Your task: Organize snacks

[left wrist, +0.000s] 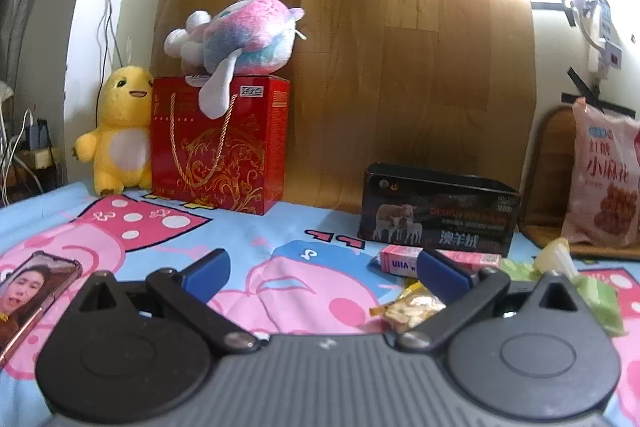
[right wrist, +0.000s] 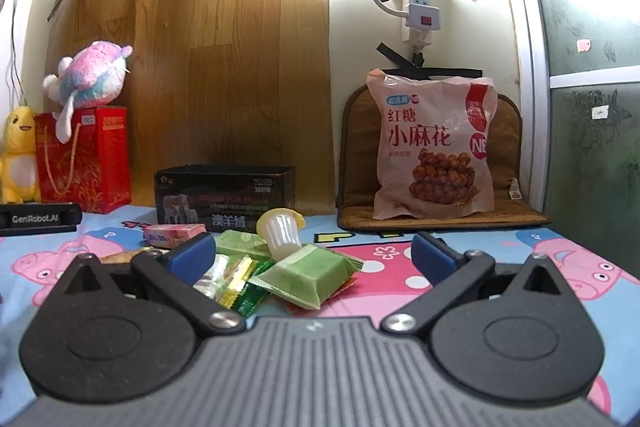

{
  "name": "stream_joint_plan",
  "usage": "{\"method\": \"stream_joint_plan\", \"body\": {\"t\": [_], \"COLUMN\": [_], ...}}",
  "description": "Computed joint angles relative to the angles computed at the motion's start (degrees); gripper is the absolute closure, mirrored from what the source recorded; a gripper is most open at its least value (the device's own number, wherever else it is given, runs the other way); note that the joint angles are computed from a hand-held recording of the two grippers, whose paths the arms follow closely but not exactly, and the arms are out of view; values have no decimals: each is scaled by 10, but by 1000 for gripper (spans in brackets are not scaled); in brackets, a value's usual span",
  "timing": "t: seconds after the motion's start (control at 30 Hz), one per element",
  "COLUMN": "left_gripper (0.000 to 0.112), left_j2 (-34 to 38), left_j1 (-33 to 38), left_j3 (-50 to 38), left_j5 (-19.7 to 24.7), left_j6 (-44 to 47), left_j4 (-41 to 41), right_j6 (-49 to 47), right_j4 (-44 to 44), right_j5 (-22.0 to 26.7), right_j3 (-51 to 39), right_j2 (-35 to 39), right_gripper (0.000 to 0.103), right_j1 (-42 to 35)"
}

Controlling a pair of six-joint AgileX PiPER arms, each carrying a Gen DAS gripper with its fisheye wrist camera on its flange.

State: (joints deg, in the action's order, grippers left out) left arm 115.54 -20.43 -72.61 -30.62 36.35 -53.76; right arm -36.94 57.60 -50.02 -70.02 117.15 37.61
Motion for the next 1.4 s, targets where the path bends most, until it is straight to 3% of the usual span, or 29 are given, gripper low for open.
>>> {"method": "stream_joint_plan", "body": {"t": [0.13, 0.27, 0.43, 0.87, 1.07, 1.17, 1.27, 1.33, 1.4], "left_gripper": [10, 10, 10, 10, 10, 10, 12, 18, 23], "left_j2": [1, 2, 2, 0, -3, -7, -11, -19, -23], "left_j1": [6, 7, 5, 13, 19, 36, 55, 78, 104], "left_j3": [-4, -13, -13, -27, -25, -29, -49, -63, -84], "left_j5": [12, 30, 34, 63, 82, 129, 188, 249, 327], "left_j6": [3, 36, 50, 114, 97, 69, 159, 203, 155], "left_j4": [-7, -21, -20, -90, -70, -35, -100, -135, -87], "right_j6": [-5, 116, 106, 105, 102, 98, 100, 120, 167], "right_j4": [-47, -205, -187, -153, -157, -179, -222, -269, -334], "right_j5": [24, 19, 58, 67, 78, 104, 149, 210, 307], "right_j3": [15, 59, 50, 43, 41, 39, 35, 25, -5], "right_j2": [-15, -19, -29, -26, -28, -37, -56, -68, -70], "right_gripper": [0, 0, 0, 0, 0, 0, 0, 8, 18], "right_j1": [-4, -21, -16, -17, -19, -29, -49, -71, -98]}}
